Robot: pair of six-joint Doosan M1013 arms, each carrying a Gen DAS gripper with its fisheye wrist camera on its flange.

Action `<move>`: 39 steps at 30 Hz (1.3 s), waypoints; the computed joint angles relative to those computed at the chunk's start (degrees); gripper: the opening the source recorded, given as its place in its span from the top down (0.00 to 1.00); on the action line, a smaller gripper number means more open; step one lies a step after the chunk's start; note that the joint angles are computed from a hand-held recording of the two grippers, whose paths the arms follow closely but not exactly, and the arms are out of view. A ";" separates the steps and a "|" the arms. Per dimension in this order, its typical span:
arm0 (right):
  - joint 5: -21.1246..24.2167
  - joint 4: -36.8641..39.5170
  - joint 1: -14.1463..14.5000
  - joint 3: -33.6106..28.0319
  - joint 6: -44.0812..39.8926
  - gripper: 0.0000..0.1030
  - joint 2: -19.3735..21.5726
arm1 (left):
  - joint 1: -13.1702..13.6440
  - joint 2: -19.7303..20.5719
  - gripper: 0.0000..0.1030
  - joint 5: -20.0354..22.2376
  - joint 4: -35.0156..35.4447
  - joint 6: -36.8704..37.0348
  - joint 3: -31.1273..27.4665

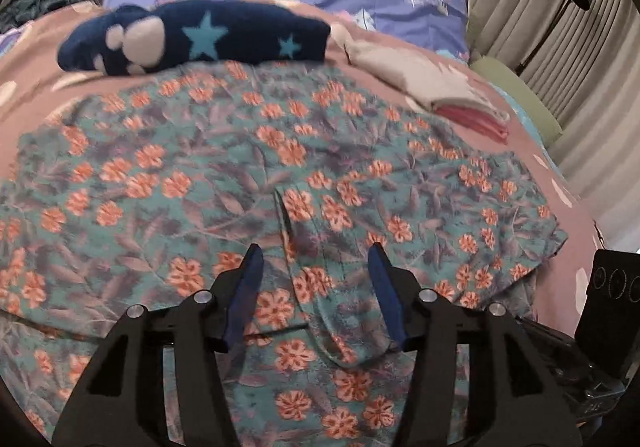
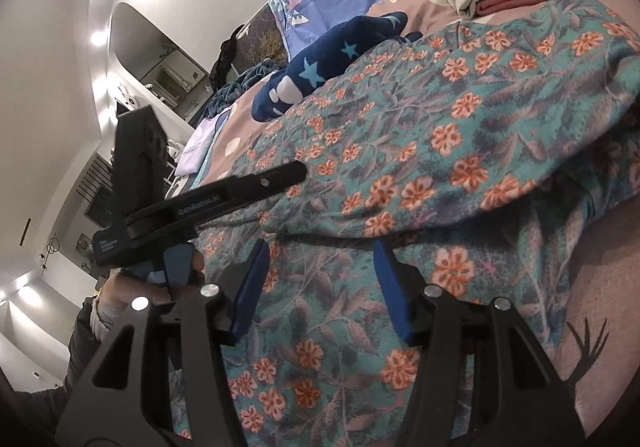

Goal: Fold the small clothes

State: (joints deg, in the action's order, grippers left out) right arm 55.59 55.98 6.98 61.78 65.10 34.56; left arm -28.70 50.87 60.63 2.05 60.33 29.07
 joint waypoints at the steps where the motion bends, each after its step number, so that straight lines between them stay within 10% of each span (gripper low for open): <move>1: -0.02 0.04 -0.03 0.17 -0.14 0.46 -0.12 | -0.11 0.46 0.47 0.31 0.12 1.11 -0.69; 5: -0.10 0.11 -0.01 0.24 -0.09 0.46 -0.16 | 0.18 1.44 0.92 -0.41 -4.55 4.45 -2.73; 11: -5.05 -4.04 0.65 1.13 2.70 0.50 -1.39 | -0.33 -1.13 0.92 -8.64 -2.16 7.78 -4.10; 18: -10.10 -17.42 2.28 -3.34 13.11 0.70 -0.12 | -0.65 -0.67 0.92 -7.67 2.45 10.56 -10.42; 20: -8.35 -26.43 2.96 -5.84 21.72 0.91 1.65 | -0.70 -2.04 0.92 -8.65 5.86 8.65 -7.94; 24: -7.58 -22.94 1.64 -5.24 25.42 1.00 2.31 | 0.72 -6.69 0.92 -11.76 10.92 1.28 1.26; 33: -9.12 -28.28 2.74 -3.84 25.15 0.97 1.12 | 4.45 -12.72 0.92 -8.94 15.07 -10.31 16.79; 39: -6.76 -29.49 4.01 -1.84 19.24 0.55 -1.10 | 5.94 -13.26 0.91 -7.14 12.39 -11.78 22.29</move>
State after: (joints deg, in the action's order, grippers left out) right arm 48.83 26.49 10.99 59.95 84.34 33.46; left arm -22.76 37.61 53.49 14.44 48.55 51.36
